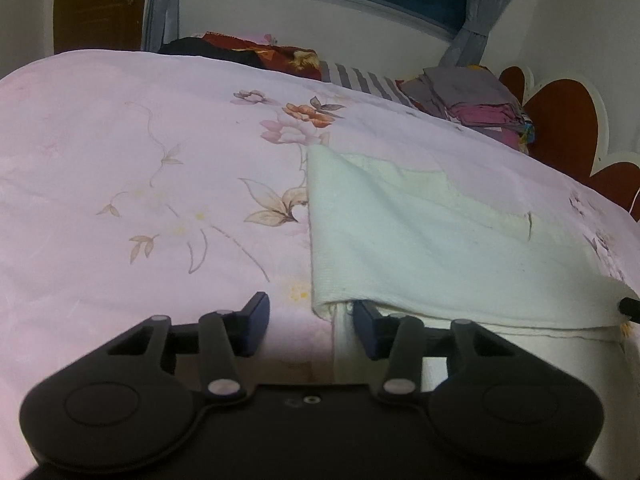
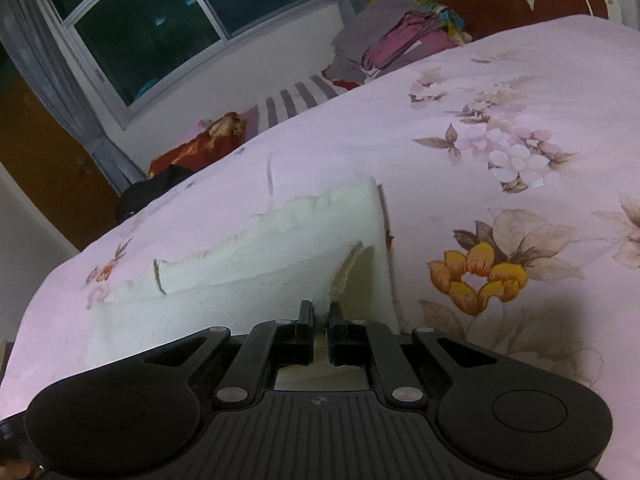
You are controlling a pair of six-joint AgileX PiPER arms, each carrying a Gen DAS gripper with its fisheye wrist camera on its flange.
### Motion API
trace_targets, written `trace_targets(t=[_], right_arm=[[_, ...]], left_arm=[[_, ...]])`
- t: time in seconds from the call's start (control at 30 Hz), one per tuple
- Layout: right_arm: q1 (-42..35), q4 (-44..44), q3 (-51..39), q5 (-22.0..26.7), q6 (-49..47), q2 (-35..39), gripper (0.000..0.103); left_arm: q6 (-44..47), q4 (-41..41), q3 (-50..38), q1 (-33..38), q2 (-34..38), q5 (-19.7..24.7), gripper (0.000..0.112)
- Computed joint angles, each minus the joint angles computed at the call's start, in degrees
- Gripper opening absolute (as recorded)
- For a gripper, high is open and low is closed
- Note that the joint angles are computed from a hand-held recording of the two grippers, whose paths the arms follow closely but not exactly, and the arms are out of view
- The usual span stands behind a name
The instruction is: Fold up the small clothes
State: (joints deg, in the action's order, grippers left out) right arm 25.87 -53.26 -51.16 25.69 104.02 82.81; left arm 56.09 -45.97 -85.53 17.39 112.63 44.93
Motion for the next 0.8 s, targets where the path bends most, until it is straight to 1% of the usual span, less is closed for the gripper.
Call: trace_targets(t=[0.03, 0.17, 0.5, 0.7, 0.77, 0.8], right_arm=[[0.2, -0.3, -0.1, 0.5, 0.2, 0.0, 0.005], [-1.0, 0.0, -1.0, -0.3, -0.7, 1.2, 0.005], [-1.5, 1.1, 0.8, -0.6, -1.6, 0.4, 0.005], [-1.5, 1.0, 1.7, -1.1, 0.5, 1.2, 0.006], [-1.9, 2.2, 1.6, -1.6, -0.8, 1.8, 0.006], [-1.8, 1.2, 1.7, -1.1, 0.0, 1.7, 0.006]], left_arm=[[-0.1, 0.1, 0.0, 0.0, 0.0, 0.0, 0.045], [0.3, 0.1, 0.2, -0.3, -0.1, -0.5, 0.045], [0.7, 0.4, -0.3, -0.4, 0.3, -0.2, 0.045], [0.1, 1.8, -0.7, -0.9, 0.4, -0.3, 0.045], [1.6, 3.7, -1.7, -1.2, 0.6, 0.7, 0.048], [3.0, 4.9, -2.9, -1.0, 0.9, 2.8, 0.054]])
